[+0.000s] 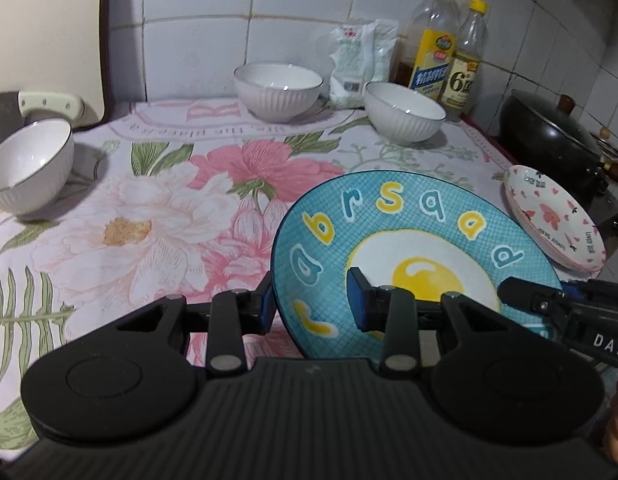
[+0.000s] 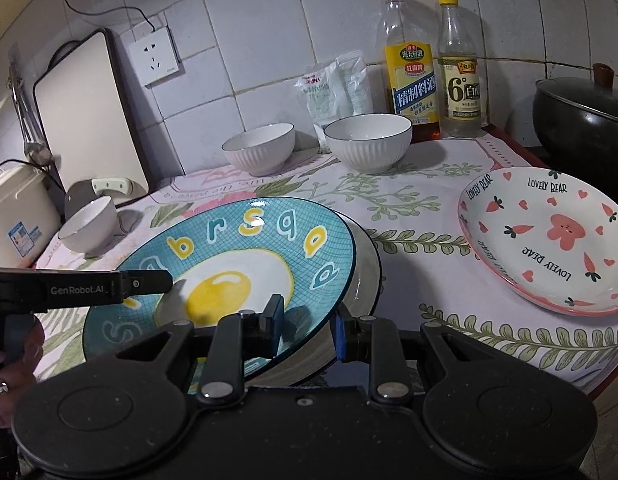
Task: Organize plates and bowls
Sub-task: 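Lower the blue egg plate onto the white sun plate and open both grippers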
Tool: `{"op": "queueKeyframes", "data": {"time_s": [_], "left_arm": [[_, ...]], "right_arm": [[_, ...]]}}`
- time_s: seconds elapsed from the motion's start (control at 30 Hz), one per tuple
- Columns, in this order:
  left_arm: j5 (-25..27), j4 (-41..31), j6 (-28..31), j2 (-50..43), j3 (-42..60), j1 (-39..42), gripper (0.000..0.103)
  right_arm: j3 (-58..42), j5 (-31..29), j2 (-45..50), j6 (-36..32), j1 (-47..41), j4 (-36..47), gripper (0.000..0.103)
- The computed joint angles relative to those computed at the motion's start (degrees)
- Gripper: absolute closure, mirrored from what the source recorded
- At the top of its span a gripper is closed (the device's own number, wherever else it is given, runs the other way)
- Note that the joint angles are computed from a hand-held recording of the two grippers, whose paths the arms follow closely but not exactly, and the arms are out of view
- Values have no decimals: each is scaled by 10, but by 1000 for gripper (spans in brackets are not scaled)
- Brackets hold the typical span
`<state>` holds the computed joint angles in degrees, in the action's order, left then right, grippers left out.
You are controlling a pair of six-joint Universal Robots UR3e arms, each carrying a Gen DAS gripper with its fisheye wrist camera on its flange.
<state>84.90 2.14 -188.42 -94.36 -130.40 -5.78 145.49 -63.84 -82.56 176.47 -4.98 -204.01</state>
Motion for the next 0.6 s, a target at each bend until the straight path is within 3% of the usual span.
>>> {"op": "queueKeyframes", "data": {"time_s": [0.23, 0.37, 0.6], "left_arm": [[-1, -32, -8, -14, 19, -3, 69], [-8, -54, -14, -21, 36, 2, 69], [-9, -76, -15, -24, 49, 2, 68]], "right_arm": [[-24, -61, 27, 15, 36, -9, 74], [-50, -128, 49, 3, 79, -19, 73], [-92, -213, 51, -34, 131, 21, 64]]}}
